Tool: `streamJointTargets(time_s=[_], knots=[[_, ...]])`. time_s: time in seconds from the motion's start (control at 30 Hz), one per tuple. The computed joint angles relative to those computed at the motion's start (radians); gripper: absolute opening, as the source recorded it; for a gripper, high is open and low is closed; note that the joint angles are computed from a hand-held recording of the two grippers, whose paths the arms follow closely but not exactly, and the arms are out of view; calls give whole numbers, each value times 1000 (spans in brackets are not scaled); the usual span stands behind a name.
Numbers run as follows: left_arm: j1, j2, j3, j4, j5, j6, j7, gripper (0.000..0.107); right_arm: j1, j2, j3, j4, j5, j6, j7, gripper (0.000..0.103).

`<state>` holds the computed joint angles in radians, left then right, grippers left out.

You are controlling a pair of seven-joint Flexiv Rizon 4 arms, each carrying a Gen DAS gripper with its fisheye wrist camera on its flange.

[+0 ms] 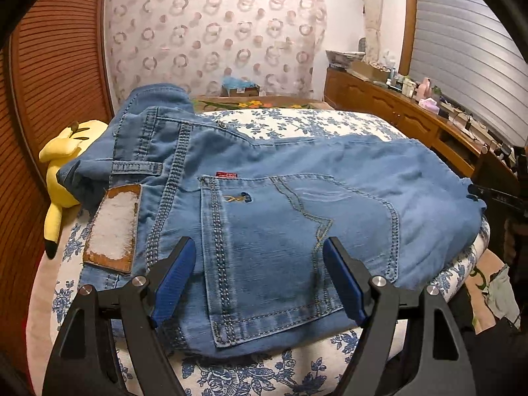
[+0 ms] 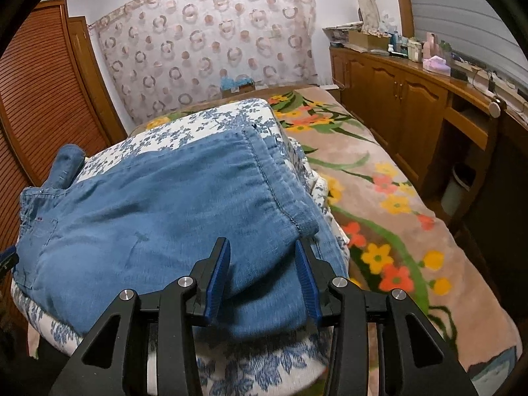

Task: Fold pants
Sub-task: 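Open both tools and smooth the folded jeans flat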

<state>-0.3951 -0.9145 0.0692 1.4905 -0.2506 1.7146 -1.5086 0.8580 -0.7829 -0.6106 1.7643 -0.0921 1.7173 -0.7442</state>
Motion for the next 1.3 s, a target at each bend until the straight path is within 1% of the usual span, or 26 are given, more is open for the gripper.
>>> streamJointTargets(time_s=[0.07,0.1,0.17,0.23,0.27,0.3,0.43,0.53,0.63,0.8,0.87,0.93,0.97,1.03,1.1,1.13,1.17,1.2,1.23,1.3], knots=[[-1,0,1,0,1,0,-1,80,-2,-7,-2,-11,-2,-14,6,42],[2,2,-2,3,3,1,0,80,-7,-6,2,-14,-3,-14,10,40],[3,3,-4,4,3,1,0,80,-24,-1,21,-15,-9,0,5,17],[3,3,-4,5,3,3,-1,80,-53,9,59,-18,-21,22,-19,7],[2,2,-4,4,2,4,-2,80,-69,17,84,-19,-24,45,-36,5],[2,3,-5,6,3,9,-3,80,-69,21,92,-19,-22,65,-55,4],[12,12,-19,22,4,34,-1,80,-41,38,89,-29,-1,98,-138,2],[10,21,-15,36,0,52,0,80,-48,49,130,-67,1,106,-197,2],[18,34,-20,58,-7,78,2,80,-56,52,177,-134,-20,103,-259,2],[22,52,-13,88,-29,109,6,80,-103,33,312,-275,-107,70,-346,2],[27,59,-16,101,-34,124,10,80,-137,22,399,-329,-155,58,-380,2],[29,65,-18,112,-41,140,14,80,-180,9,502,-376,-206,42,-414,2],[30,67,-20,116,-45,144,17,80,-186,3,526,-389,-221,32,-424,2],[28,67,-19,119,-54,149,23,80,-172,-6,535,-411,-243,-8,-432,3],[30,65,-22,117,-61,147,30,80,-196,-17,597,-438,-279,-79,-455,10],[31,63,-25,114,-64,145,33,80,-200,-17,609,-436,-285,-95,-458,17],[36,62,-31,113,-63,145,37,80,-194,-17,606,-433,-289,-109,-454,27],[37,60,-34,112,-63,146,39,80,-205,-21,618,-443,-295,-124,-458,31],[38,59,-38,110,-64,146,41,80,-199,-18,609,-436,-297,-128,-452,36],[48,58,-52,105,-59,142,47,80,-208,-34,616,-466,-301,-156,-446,37]])
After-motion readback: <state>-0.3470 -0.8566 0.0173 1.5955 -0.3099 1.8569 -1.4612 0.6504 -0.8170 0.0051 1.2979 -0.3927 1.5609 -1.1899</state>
